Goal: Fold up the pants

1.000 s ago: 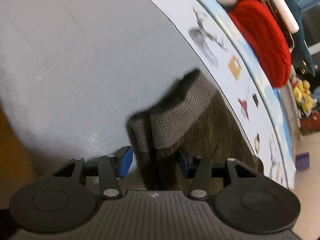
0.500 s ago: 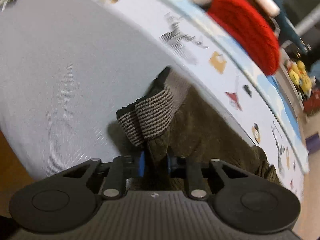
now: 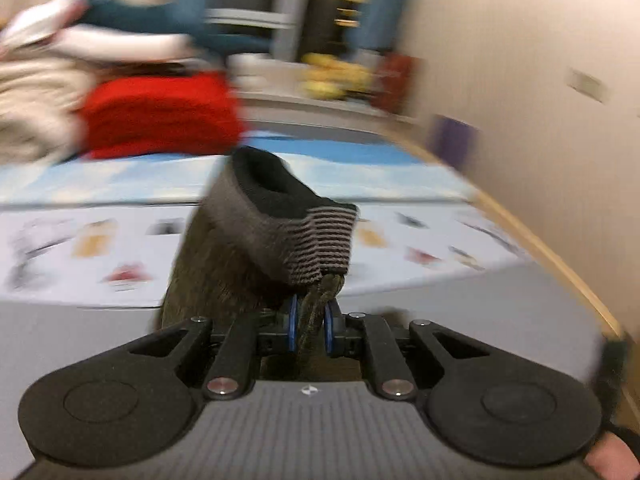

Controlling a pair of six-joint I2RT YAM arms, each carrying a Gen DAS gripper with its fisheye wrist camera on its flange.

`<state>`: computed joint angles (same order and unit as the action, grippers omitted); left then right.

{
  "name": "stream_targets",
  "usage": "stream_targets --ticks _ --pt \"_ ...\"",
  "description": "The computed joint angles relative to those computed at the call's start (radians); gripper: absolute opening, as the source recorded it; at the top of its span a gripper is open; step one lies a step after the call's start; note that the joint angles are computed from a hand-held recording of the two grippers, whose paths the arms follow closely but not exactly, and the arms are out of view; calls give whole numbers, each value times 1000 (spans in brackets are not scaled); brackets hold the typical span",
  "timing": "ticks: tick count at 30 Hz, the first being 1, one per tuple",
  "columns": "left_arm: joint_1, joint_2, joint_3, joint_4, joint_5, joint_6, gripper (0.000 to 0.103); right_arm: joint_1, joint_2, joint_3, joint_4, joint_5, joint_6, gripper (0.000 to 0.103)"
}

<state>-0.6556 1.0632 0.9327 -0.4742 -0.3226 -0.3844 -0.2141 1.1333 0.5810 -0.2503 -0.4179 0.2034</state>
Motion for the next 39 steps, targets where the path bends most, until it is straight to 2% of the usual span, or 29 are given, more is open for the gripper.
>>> stream_targets --ticks 1,2,3,4,6,7,8,9,12,14,15,17,19,22,24,25,26,27,30,32,35,37,39 --pt "-97 81 -1 54 -29 -14 16 -48 -9 -14 7 -29 15 32" --pt "-144 162 3 90 -9 -17 20 -100 -3 -22 20 -56 34 33" --pt "-171 252 19 104 39 -16 25 -142 15 -23 31 -76 46 38" --pt "-178 341 44 92 111 -4 35 -169 27 -26 41 -87 62 40" --pt "-169 406 54 65 229 15 35 -237 62 -26 46 -129 95 42" --pt "-151 370 18 86 265 15 37 -266 83 -22 41 -157 106 42" --pt "-120 302 -37 106 309 24 44 -285 101 -21 37 -184 108 43" --pt "-82 238 -77 108 349 45 47 -288 118 -21 35 -206 106 46" --pt "99 93 -126 -10 445 227 48 -248 163 -1 5 -256 65 61" --pt "233 48 -140 -81 481 393 47 -205 180 8 -15 -277 51 72" --pt "284 39 -148 -100 490 449 47 -178 190 12 -18 -282 48 74" --pt "430 26 -188 -116 553 527 46 -116 209 21 -24 -267 50 77" --pt "571 56 -243 -74 651 534 46 -44 217 29 -28 -202 65 78" --pt "638 167 -243 -41 683 444 42 32 205 32 -22 -90 88 77" --pt "621 186 -224 -28 680 459 42 73 191 22 -3 -28 125 72" --pt "604 210 -209 -39 659 482 42 98 187 21 0 5 133 67" --pt "599 205 -217 -58 639 499 42 112 186 15 9 20 126 53" --pt "589 214 -217 -61 620 501 42 134 176 12 16 44 120 45" --pt "597 206 -209 -80 635 505 42 156 89 -3 18 80 73 31" --pt "622 196 -219 -73 678 511 41 103 -59 -50 61 4 83 29" --pt "621 157 -229 -64 741 508 41 72 -255 -99 53 27 -4 28" --pt "581 158 -242 -50 716 531 40 37 -220 -88 0 50 -13 28" --pt "531 160 -257 -29 665 550 40 39 -83 -54 -71 120 -12 28"
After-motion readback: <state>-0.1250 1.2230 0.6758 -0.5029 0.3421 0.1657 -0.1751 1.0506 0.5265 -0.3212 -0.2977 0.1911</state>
